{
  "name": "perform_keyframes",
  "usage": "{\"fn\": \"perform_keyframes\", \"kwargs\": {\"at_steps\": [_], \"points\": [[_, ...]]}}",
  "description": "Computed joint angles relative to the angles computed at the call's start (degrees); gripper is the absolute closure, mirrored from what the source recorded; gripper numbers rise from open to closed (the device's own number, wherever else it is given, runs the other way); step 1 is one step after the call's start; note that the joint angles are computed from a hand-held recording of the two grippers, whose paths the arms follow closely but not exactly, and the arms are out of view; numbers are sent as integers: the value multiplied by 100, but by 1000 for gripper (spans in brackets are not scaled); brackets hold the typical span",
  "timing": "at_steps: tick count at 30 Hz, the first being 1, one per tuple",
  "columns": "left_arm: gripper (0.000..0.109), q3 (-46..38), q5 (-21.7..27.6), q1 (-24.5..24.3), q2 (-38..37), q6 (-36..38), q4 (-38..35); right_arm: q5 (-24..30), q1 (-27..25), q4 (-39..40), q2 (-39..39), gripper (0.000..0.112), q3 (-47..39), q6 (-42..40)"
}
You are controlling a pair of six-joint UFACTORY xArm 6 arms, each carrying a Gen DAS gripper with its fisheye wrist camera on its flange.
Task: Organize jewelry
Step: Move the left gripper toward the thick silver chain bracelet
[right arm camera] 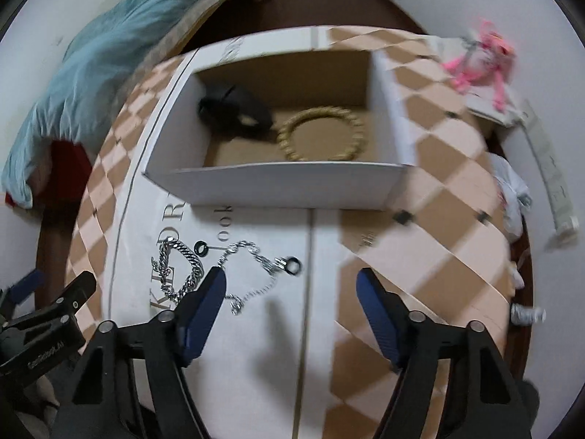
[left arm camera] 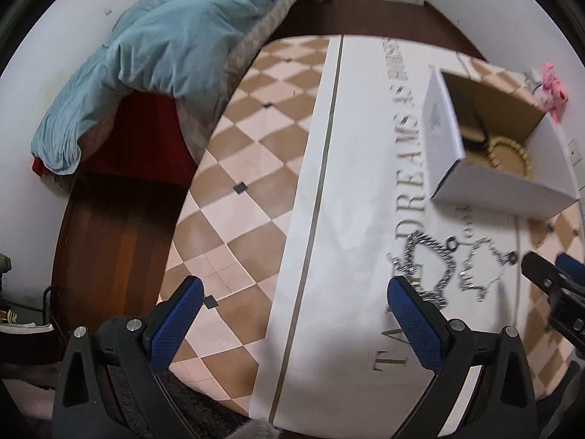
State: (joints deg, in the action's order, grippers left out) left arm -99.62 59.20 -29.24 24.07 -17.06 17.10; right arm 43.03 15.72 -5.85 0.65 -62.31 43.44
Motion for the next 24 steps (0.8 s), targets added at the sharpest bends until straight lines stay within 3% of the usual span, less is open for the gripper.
{"fn": "perform_keyframes", "kwargs": {"at_steps": [7, 10, 11, 15, 19, 24], "points": [[6, -263, 254, 9, 290, 88, -119, 418, 165, -175, 944, 58, -813, -787], [6, -322, 332, -11, 360, 157, -239, 334, 253, -472, 988, 88, -843, -816], [6, -338, 349, -15, 377, 189, -304, 375, 274, -503, 995, 104, -862, -823], [6, -431, 433, -20, 468, 340, -616, 153, 239, -397, 736, 105, -534, -678], [7, -445, 416, -33, 475, 462, -872, -327, 70, -331, -61, 105, 270, -123], [8, -200, 98, -248, 328, 849, -1028, -409, -83, -285, -692, 112, 794, 270]]}}
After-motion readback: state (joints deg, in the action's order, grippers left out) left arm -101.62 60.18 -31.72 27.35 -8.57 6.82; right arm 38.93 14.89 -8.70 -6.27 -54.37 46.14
